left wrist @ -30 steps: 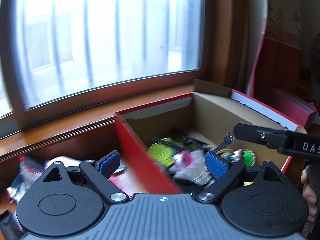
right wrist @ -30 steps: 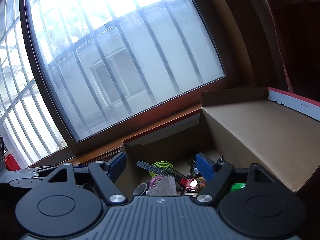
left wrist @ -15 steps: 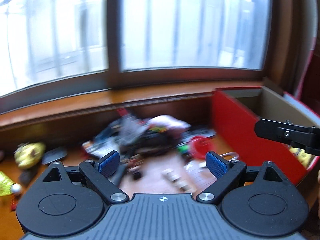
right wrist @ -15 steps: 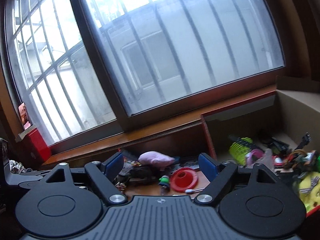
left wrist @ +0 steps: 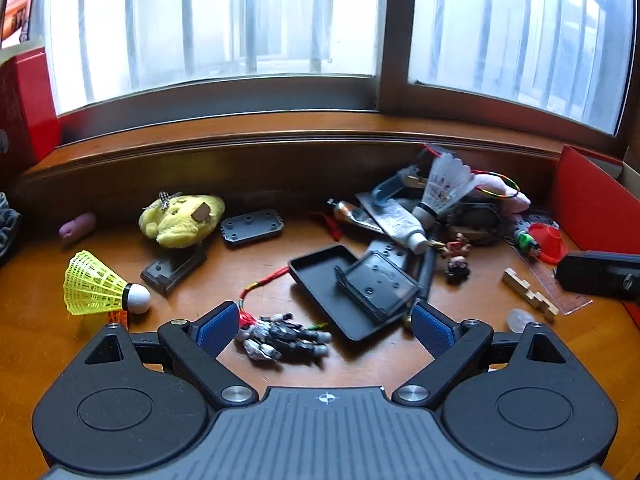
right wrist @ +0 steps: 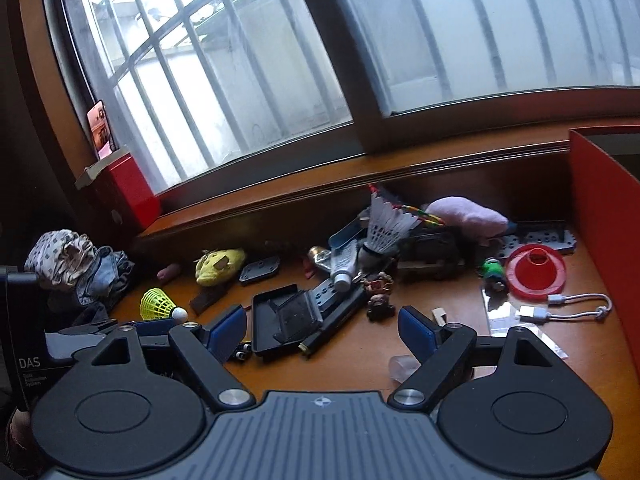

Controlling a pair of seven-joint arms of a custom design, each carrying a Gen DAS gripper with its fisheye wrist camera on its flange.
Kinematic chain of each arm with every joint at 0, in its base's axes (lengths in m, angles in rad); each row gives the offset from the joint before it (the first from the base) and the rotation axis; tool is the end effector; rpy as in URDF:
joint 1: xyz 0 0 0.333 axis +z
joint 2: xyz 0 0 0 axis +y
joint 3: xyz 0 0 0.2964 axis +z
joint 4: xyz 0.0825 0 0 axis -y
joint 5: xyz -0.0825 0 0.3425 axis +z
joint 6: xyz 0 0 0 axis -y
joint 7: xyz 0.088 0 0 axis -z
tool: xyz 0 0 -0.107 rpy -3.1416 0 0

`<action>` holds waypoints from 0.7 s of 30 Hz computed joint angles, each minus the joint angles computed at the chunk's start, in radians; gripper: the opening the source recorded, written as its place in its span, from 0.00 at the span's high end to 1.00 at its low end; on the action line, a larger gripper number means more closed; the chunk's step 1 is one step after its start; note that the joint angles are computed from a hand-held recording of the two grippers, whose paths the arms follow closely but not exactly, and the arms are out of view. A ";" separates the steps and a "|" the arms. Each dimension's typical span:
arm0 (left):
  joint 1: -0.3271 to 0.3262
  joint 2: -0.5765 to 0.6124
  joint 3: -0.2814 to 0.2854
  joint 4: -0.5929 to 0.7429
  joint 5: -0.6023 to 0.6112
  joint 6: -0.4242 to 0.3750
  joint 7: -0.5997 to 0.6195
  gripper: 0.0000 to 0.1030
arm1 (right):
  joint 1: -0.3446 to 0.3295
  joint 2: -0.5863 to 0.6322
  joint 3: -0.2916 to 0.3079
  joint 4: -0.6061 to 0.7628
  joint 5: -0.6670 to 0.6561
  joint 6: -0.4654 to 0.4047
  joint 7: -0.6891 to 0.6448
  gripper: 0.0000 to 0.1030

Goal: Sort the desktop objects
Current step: 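Move both open tools back over the cluttered desk, then grasp the grey perforated plastic plate with the left tool while the right tool grasps the clear plastic case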

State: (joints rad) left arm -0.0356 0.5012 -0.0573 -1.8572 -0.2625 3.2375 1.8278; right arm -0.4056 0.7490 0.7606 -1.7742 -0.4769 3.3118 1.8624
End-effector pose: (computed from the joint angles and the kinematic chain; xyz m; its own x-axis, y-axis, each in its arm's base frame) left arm 0.6509 -0.0296 0.3657 -0.0639 -0.9978 0.0150 -0.6396 0.0295 -0.7682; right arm 0.6415 0.1692 0.3672 0.3487 -0.8589 -0.3751 -0.6118 0.0946 -0.7853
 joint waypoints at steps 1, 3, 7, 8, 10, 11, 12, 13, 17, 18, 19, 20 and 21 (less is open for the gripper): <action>-0.001 0.009 0.003 0.014 0.004 -0.007 0.002 0.09 | 0.011 0.017 0.002 0.027 -0.007 -0.024 -0.013 0.18; -0.016 0.034 0.029 0.046 0.014 -0.019 0.000 0.09 | 0.047 0.048 -0.005 0.088 0.000 -0.080 -0.062 0.19; -0.031 0.084 0.067 0.108 0.028 -0.037 -0.011 0.09 | 0.146 0.108 -0.048 0.235 0.016 -0.192 -0.164 0.29; -0.029 0.094 0.070 0.120 0.028 -0.044 -0.016 0.09 | 0.171 0.129 -0.056 0.278 0.019 -0.218 -0.193 0.29; -0.027 0.109 0.081 0.141 0.028 -0.058 -0.030 0.09 | 0.212 0.176 -0.055 0.368 0.034 -0.279 -0.253 0.30; -0.029 0.117 0.091 0.150 0.029 -0.061 -0.039 0.09 | 0.234 0.200 -0.057 0.414 0.045 -0.311 -0.278 0.30; -0.033 0.126 0.103 0.160 0.030 -0.063 -0.050 0.09 | 0.256 0.222 -0.060 0.460 0.057 -0.342 -0.301 0.30; -0.037 0.135 0.117 0.171 0.032 -0.065 -0.062 0.09 | 0.279 0.246 -0.064 0.510 0.069 -0.374 -0.325 0.30; -0.074 0.193 0.197 0.247 0.057 -0.078 -0.109 0.09 | 0.383 0.335 -0.108 0.707 0.113 -0.482 -0.393 0.30; -0.083 0.212 0.218 0.271 0.065 -0.085 -0.123 0.09 | 0.403 0.352 -0.118 0.744 0.124 -0.497 -0.406 0.30; -0.091 0.231 0.238 0.297 0.073 -0.093 -0.138 0.09 | 0.421 0.368 -0.129 0.778 0.136 -0.510 -0.415 0.30; -0.093 0.251 0.251 0.330 0.076 -0.117 -0.158 0.09 | 0.439 0.382 -0.142 0.808 0.148 -0.521 -0.422 0.30; -0.092 0.270 0.260 0.364 0.082 -0.140 -0.180 0.09 | 0.456 0.394 -0.156 0.836 0.159 -0.531 -0.426 0.30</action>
